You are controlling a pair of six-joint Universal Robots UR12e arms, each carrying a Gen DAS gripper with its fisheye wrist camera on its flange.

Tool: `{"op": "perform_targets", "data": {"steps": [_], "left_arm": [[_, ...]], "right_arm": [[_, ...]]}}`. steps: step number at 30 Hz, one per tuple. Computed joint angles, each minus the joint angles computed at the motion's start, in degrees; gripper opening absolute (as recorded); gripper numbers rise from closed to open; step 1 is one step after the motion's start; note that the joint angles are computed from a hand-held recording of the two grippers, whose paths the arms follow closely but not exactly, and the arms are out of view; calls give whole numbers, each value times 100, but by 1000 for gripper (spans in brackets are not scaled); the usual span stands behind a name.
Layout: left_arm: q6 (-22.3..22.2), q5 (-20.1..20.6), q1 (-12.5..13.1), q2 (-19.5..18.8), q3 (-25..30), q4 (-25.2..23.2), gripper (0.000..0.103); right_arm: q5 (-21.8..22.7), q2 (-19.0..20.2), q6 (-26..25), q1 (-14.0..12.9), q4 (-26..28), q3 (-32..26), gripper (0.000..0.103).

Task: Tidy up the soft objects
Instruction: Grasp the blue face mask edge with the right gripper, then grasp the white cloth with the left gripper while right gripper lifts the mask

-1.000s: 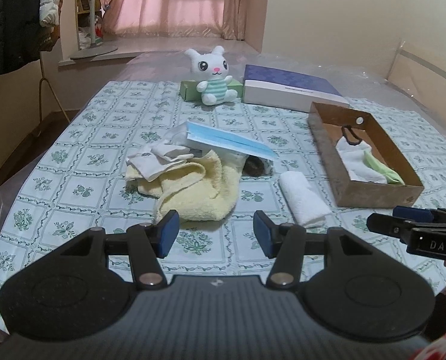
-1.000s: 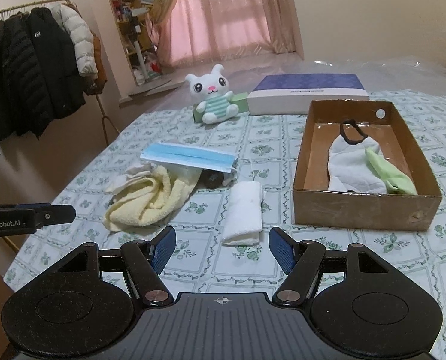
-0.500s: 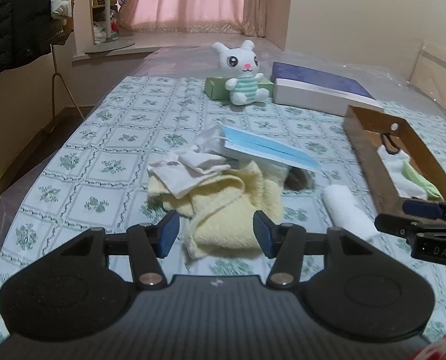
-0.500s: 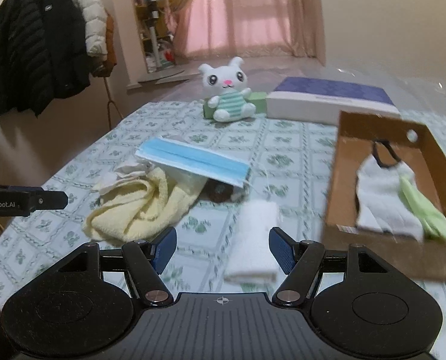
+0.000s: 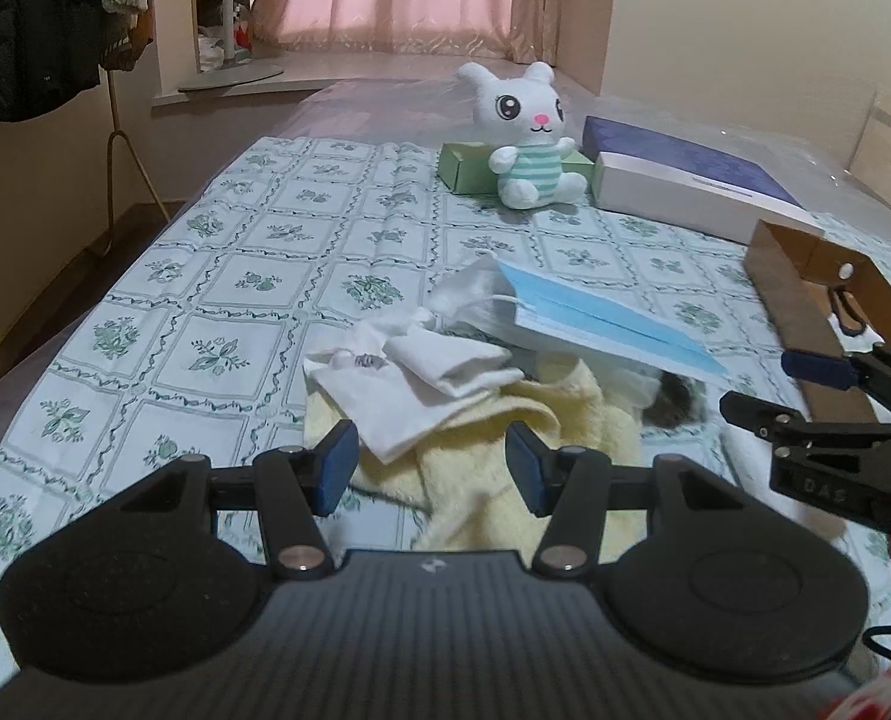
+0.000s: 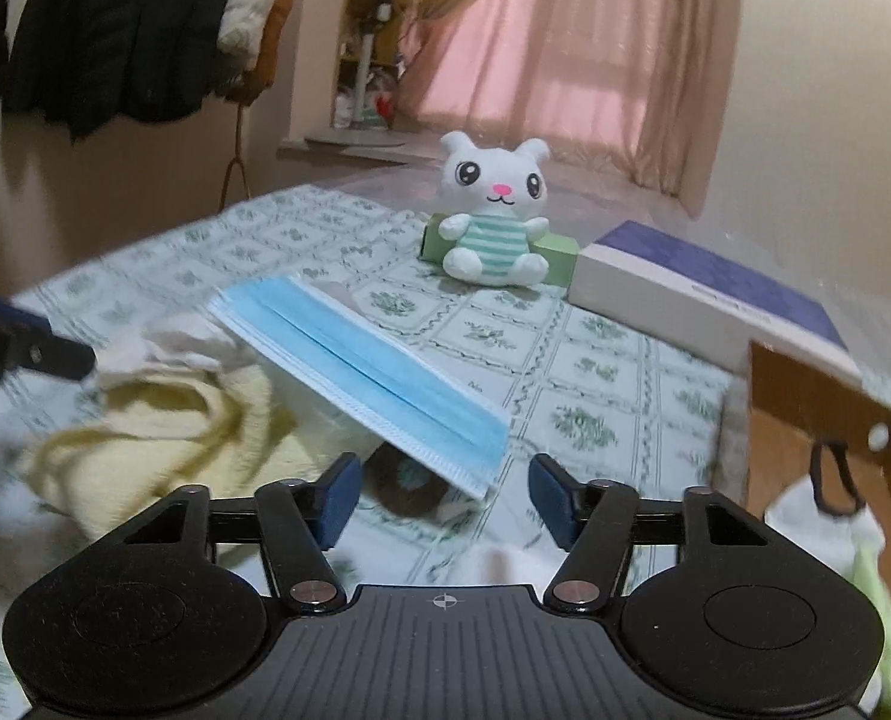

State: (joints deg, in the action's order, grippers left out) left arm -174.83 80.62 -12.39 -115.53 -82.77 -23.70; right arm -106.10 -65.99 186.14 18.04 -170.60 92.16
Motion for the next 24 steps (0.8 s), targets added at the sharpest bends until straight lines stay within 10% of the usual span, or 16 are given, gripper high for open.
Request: {"op": "perform_targets", "data": {"steps": [15, 24], "left_arm": [[-99, -49, -9, -358, 346, 69, 51], [-268, -100, 29, -432, 458, -25, 54]], "right_arm": [[-185, 575, -1297, 10, -290, -402, 39], [-149, 614, -1507, -21, -526, -421, 0]]}}
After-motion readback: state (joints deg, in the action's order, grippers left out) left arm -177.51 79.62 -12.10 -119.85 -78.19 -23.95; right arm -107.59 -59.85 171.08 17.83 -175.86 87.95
